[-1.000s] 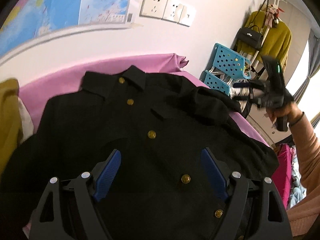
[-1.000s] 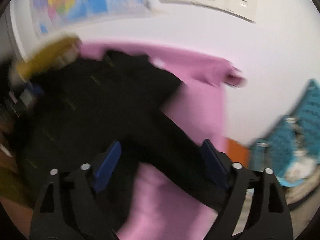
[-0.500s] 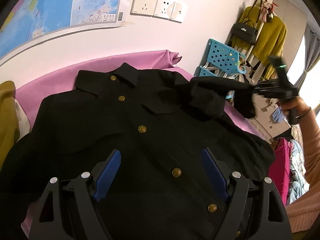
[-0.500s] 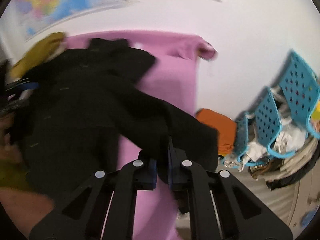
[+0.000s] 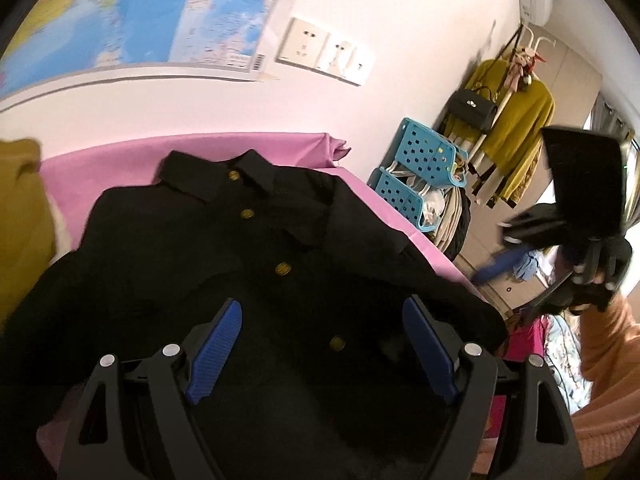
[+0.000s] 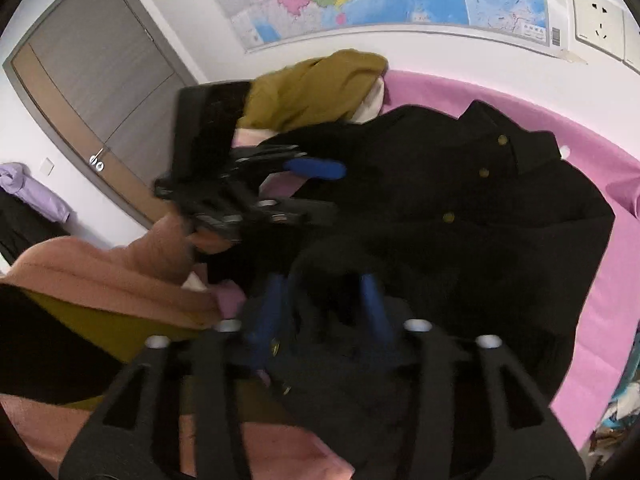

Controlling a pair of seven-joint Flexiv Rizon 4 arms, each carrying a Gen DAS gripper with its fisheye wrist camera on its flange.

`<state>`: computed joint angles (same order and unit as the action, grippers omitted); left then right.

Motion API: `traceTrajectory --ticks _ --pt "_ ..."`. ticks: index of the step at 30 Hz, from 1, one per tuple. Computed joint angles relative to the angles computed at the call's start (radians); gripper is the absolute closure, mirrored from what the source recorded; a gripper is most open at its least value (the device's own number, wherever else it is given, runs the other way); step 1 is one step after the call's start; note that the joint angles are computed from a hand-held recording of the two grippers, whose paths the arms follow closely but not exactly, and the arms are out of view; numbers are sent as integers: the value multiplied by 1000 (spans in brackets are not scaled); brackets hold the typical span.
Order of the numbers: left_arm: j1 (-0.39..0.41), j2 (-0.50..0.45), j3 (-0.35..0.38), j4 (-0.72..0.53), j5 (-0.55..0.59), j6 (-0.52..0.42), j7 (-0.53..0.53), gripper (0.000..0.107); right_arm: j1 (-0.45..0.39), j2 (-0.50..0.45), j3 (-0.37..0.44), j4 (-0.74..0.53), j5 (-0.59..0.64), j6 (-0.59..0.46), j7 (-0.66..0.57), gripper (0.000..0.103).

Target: Fold large clothes

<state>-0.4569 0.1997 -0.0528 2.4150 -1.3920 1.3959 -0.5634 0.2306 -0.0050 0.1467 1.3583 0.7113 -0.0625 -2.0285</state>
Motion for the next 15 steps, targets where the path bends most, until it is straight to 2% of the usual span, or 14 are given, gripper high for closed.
traceTrajectory --ticks 3,5,7,9,11,13,15 --pt "15 56 31 45 43 -48 -24 27 -33 -12 -24 27 37 89 5 49" --pt "27 84 51 68 86 -110 -38 25 -42 -10 -21 87 -47 269 56 39" --pt "47 89 57 81 174 -161 -76 18 -52 -33 -29 134 -108 388 133 38" --pt "72 75 55 80 286 -205 -131 16 -66 -87 -43 151 -166 448 219 36" --pt "120 38 48 57 458 -261 -243 16 -81 -136 -47 165 -202 482 284 35" --pt "145 0 52 24 547 -334 -305 16 -115 -190 -43 147 -149 466 320 35" --pt "180 -34 46 -16 663 -400 -384 17 -138 -234 -25 122 -115 456 303 35"
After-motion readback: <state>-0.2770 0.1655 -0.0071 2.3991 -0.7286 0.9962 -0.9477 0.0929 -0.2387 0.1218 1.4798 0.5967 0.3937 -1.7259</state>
